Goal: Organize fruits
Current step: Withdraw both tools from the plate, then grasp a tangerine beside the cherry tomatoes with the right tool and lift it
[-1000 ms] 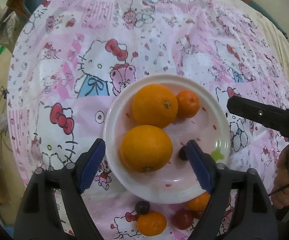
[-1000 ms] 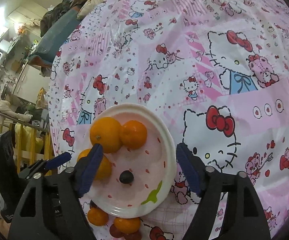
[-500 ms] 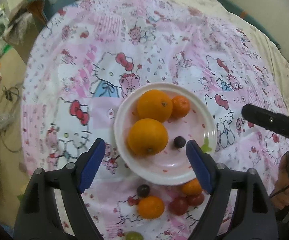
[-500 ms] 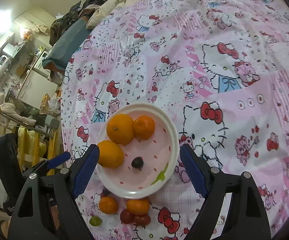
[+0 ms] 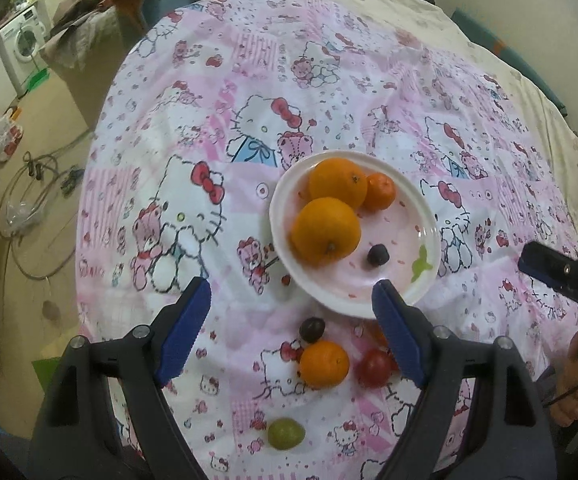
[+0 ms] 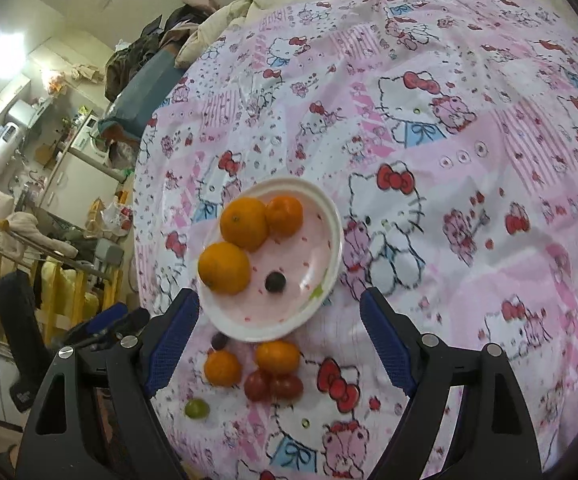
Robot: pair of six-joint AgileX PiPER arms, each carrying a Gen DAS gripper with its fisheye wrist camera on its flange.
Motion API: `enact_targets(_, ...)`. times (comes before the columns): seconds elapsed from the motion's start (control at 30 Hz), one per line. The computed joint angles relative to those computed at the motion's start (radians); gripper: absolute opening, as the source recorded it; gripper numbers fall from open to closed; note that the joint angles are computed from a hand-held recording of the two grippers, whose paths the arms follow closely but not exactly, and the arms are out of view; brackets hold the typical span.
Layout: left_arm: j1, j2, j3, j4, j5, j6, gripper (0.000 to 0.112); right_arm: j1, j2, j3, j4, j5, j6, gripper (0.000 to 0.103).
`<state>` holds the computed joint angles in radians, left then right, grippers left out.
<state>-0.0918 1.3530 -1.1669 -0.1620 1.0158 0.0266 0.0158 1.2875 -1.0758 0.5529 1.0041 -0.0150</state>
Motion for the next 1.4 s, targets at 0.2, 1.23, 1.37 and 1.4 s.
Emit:
enact_targets(0.2, 0.02, -0.026, 0.043, -0.023, 0.008, -0.017, 0.08, -0.022, -0.042, 0.073, 0.043, 0.018, -0.021, 0.085)
enact_targets(1.23, 0.028, 0.033, 0.052, 0.025, 0.005, -0.098, 0.08, 0.224, 0.303, 0.077, 0.066, -0.059, 0.014, 0.046)
enact_targets(1.37, 0.022, 0.042, 0.041, 0.019, 0.009, -0.09, 0.08, 0.216, 0.292, 0.079, 0.069, -0.053, 0.003, 0.045)
enact_targets(1.4, 0.02, 0.042, 0.041, 0.022, 0.006, -0.093, 0.08, 0.219, 0.29, 0.078, 0.064, -0.053, 0.006, 0.045)
